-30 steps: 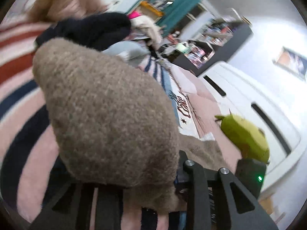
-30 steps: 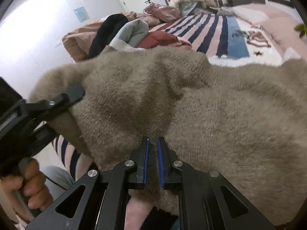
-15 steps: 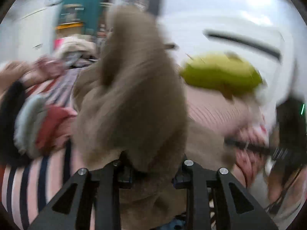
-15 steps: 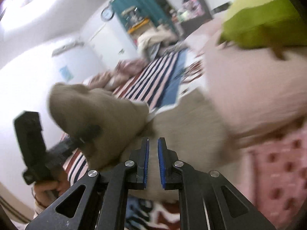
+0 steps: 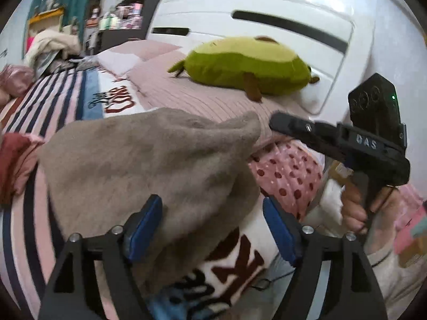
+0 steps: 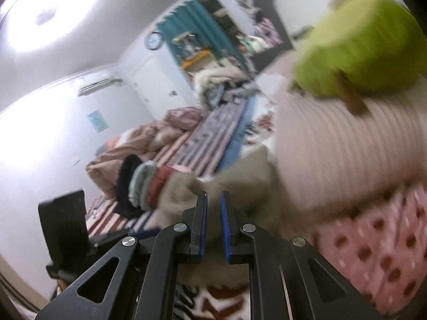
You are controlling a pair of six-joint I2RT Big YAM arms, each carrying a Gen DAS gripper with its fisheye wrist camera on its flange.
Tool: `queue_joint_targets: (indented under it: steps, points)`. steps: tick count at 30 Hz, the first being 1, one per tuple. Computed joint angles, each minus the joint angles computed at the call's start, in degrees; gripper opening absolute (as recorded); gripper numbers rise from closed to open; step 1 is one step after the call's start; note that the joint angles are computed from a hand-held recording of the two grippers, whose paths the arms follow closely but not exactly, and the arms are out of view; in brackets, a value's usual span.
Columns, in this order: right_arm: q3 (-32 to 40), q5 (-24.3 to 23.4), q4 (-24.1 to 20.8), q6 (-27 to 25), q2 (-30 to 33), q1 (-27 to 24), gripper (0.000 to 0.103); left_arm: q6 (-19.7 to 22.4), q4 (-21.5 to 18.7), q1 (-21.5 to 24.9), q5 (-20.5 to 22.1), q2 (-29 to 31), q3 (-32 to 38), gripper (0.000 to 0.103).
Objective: Fold small clothes
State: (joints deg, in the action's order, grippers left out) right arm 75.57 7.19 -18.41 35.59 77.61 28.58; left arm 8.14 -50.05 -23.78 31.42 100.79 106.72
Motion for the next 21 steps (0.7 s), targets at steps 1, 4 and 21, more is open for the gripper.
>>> queue_joint_targets:
  steps: [1, 4, 21]
  points:
    - [2.9, -0.6, -0.8, -2.4, 1.7, 0.5, 0.015, -2.2, 1.9, 0.6, 0.8, -1.2, -1.7, 0.080]
    - [10.3, -1.7, -5.8, -7.0, 6.7, 1.7, 0.045, -7.9, 7.2, 3.7, 4.3, -4.2, -6.2, 0.088]
    - [14.4, -2.2, -25.4, -3.2, 11.4, 1.3, 0.027, -21.1, 11.6, 10.8, 12.1, 3.1, -6.3, 0.093]
